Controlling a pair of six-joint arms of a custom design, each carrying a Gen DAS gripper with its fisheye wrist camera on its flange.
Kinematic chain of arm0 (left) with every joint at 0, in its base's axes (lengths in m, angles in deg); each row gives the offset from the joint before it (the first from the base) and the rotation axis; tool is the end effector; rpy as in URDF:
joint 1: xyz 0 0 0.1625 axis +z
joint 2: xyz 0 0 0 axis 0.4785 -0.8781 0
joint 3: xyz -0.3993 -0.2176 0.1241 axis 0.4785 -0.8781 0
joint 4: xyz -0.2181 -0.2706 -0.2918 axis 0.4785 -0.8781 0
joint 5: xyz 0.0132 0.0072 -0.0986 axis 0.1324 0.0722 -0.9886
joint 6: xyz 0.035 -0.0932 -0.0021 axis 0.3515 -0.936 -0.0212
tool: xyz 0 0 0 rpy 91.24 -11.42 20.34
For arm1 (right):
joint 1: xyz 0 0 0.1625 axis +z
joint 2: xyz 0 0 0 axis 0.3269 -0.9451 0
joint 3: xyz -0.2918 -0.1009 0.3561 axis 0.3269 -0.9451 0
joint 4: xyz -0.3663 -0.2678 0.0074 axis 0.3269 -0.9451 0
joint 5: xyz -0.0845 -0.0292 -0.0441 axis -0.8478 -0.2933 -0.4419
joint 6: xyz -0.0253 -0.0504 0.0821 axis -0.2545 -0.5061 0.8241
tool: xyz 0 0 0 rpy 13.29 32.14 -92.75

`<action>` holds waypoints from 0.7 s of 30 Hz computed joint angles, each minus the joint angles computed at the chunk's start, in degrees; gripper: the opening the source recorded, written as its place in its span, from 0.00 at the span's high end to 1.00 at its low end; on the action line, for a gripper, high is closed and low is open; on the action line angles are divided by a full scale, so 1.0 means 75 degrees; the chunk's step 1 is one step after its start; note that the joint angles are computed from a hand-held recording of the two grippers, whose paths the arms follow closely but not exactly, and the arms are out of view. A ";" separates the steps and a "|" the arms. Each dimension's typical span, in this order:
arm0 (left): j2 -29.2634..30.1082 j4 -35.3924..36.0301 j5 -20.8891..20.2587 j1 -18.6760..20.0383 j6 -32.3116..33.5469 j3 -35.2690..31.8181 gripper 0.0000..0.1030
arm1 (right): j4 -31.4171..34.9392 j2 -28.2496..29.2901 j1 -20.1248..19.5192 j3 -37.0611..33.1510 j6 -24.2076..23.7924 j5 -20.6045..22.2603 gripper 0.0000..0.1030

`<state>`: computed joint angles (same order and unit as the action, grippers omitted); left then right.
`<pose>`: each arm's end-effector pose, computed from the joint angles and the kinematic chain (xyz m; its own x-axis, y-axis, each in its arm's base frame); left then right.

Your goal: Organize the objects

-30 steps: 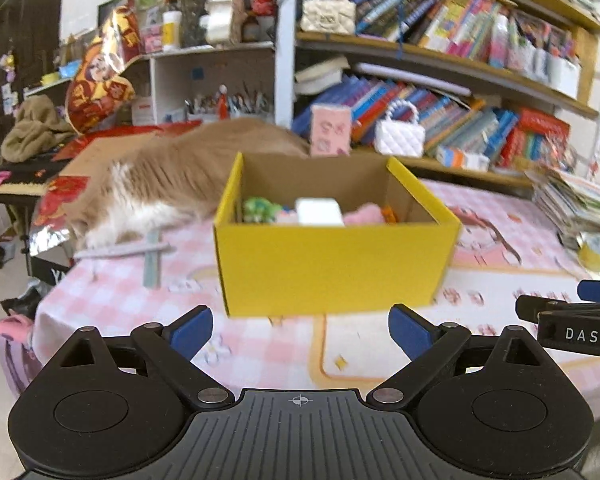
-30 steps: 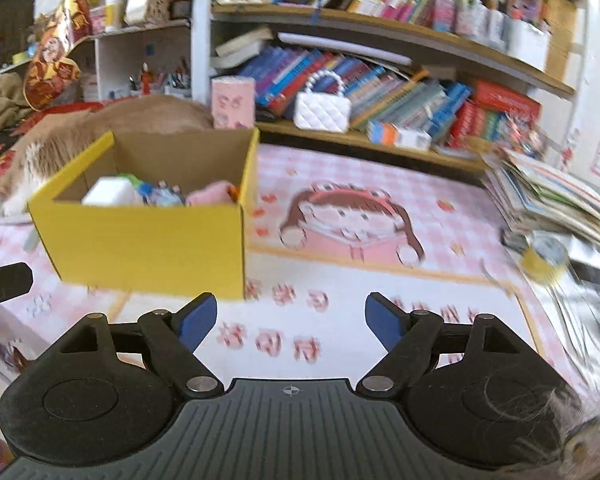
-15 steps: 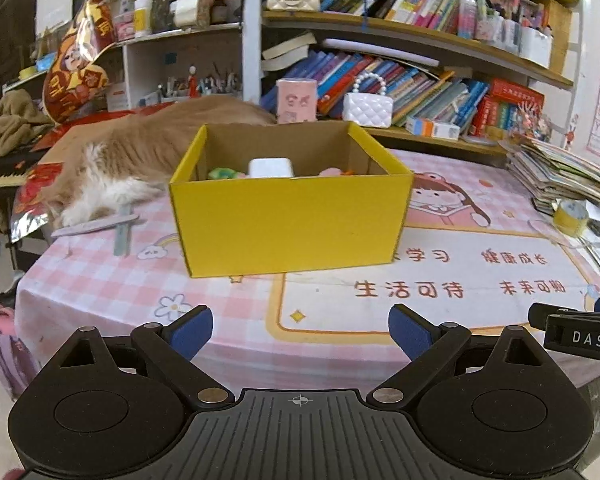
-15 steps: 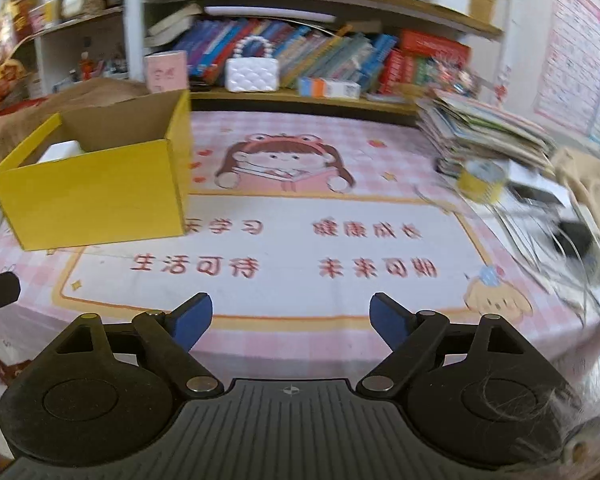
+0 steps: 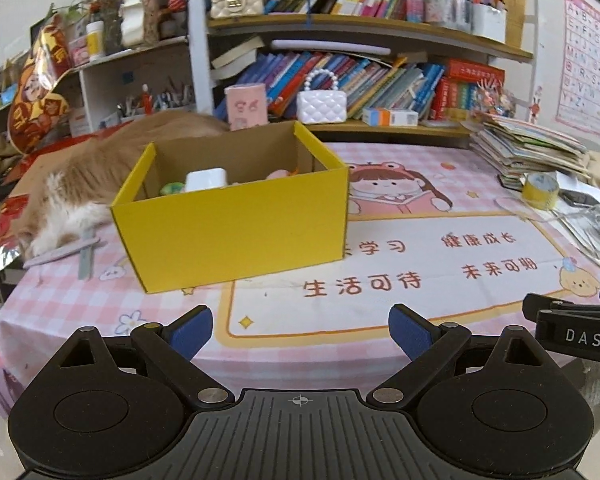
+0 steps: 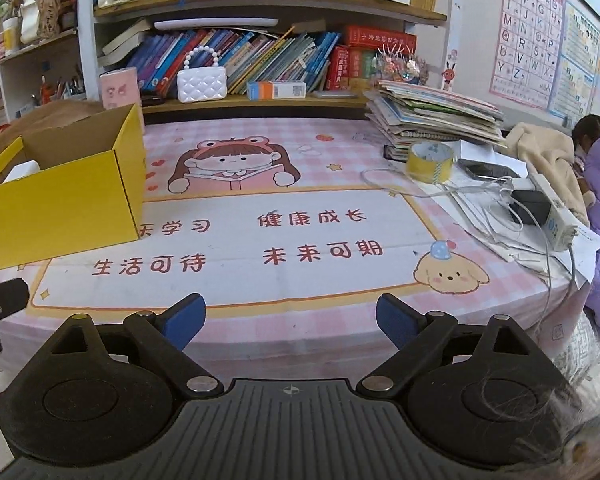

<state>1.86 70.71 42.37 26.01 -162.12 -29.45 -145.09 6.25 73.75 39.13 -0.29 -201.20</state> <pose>-0.3306 -0.8046 0.0398 -0.6403 0.3443 -0.6866 0.7288 0.5545 -0.4017 0.1006 -0.7481 0.2547 -0.6289 0.3940 0.6703 -0.4013 0.5739 -0.7139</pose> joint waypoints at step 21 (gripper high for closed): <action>0.0224 0.0281 -0.0065 -0.0028 -0.0309 -0.0278 0.06 | -0.0071 0.0051 0.0066 -0.0004 -0.0089 -0.0120 0.04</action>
<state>3.54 72.82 41.88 25.80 -164.44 -31.53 -145.62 6.63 74.25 39.09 -0.96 -202.11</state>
